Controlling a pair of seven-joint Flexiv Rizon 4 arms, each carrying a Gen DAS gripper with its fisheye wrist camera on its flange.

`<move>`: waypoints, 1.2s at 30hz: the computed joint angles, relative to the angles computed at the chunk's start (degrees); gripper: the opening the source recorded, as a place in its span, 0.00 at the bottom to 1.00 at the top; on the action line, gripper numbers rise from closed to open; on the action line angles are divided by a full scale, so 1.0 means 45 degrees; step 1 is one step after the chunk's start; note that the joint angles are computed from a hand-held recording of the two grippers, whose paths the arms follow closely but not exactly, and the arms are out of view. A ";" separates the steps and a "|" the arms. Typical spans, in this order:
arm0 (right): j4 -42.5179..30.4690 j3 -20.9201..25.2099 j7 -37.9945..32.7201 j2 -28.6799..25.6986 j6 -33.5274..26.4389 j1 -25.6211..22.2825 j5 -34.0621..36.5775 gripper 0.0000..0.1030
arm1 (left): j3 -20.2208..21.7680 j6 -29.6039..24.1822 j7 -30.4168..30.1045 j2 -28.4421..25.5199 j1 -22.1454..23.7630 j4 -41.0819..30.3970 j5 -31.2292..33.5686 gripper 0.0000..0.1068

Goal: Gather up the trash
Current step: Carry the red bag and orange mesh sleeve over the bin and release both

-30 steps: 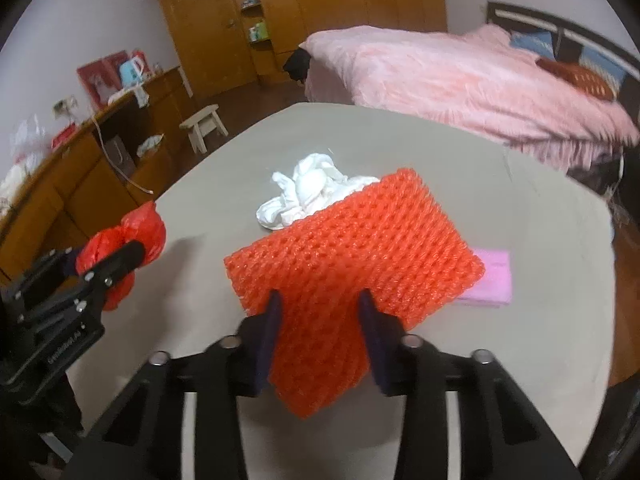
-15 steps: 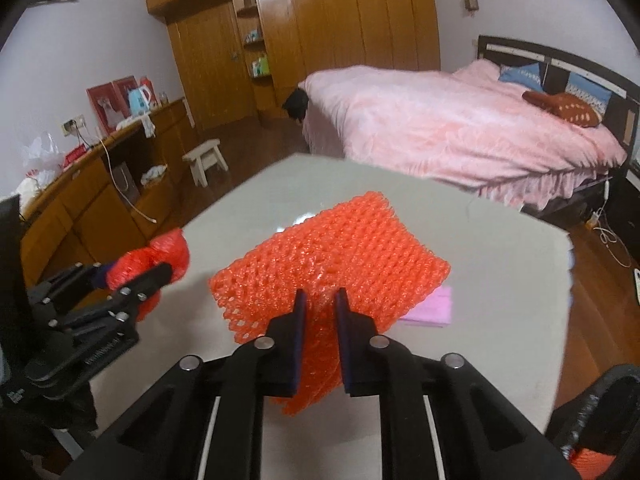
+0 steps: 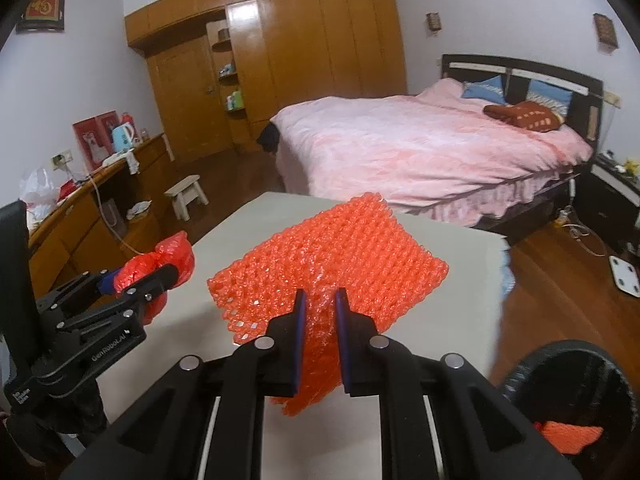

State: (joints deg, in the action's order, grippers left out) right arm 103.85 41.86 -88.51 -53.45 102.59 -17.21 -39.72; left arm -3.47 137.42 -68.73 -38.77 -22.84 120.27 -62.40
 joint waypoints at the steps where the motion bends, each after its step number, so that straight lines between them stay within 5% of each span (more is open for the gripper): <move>1: 0.0172 -0.0240 -0.0022 0.0214 0.0268 0.0034 0.0108 0.14 | -0.0027 0.0043 -0.0001 -0.0010 -0.0055 -0.0055 -0.0004 0.39; 11: 0.1404 -0.1783 0.1228 0.1662 0.2252 -0.0540 -0.0515 0.14 | -0.0545 0.0343 0.0971 -0.0306 -0.0814 -0.1308 -0.0443 0.39; 22: 0.2806 -0.4950 0.1608 0.3230 0.4954 0.0663 0.0226 0.14 | -0.1096 0.0358 0.2411 -0.0624 -0.1471 -0.2606 -0.0568 0.39; 36: 0.3132 -0.7560 0.3563 0.3345 0.6120 0.0981 -0.0338 0.14 | -0.1334 -0.0280 0.3583 -0.1409 -0.2166 -0.4306 -0.0235 0.39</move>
